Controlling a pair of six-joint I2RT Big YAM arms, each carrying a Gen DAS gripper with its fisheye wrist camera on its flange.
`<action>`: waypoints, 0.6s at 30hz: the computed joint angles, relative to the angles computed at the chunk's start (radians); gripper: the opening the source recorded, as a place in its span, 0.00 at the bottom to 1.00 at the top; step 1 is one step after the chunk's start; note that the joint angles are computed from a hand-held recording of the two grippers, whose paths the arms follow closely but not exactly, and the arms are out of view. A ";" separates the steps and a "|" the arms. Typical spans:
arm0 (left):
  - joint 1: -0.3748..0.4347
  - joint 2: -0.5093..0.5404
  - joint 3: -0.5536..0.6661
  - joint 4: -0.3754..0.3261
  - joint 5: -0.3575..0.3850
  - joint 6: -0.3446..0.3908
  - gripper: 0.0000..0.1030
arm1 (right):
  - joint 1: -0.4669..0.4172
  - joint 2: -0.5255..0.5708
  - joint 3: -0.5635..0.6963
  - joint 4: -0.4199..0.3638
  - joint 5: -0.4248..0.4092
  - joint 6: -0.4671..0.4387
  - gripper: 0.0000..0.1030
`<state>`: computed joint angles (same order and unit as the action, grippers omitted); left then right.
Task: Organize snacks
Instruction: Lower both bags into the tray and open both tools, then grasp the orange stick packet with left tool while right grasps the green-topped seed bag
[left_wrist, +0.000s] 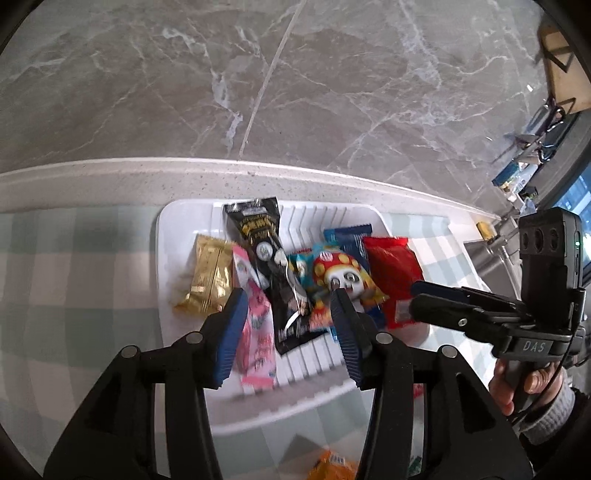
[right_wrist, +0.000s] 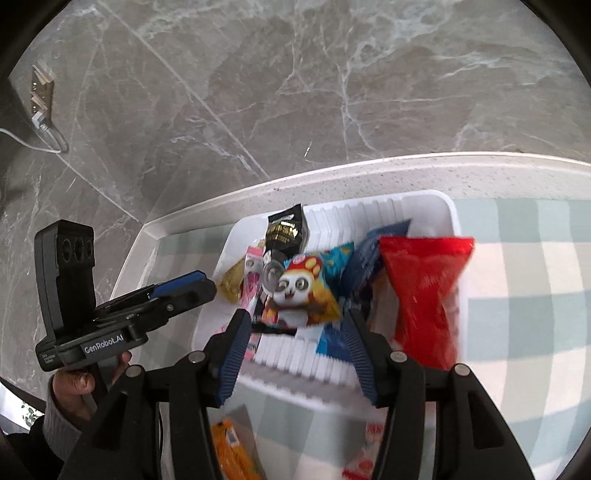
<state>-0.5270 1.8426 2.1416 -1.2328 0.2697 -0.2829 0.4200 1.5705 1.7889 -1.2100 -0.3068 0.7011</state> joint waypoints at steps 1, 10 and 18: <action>-0.003 -0.022 -0.028 0.007 -0.003 -0.003 0.43 | 0.004 -0.015 -0.010 -0.002 0.005 0.000 0.54; -0.041 -0.223 -0.260 0.026 -0.032 -0.010 0.45 | 0.078 -0.141 -0.094 -0.057 0.061 -0.001 0.56; -0.105 -0.376 -0.456 0.015 -0.036 -0.055 0.46 | 0.196 -0.241 -0.153 -0.133 0.128 0.008 0.58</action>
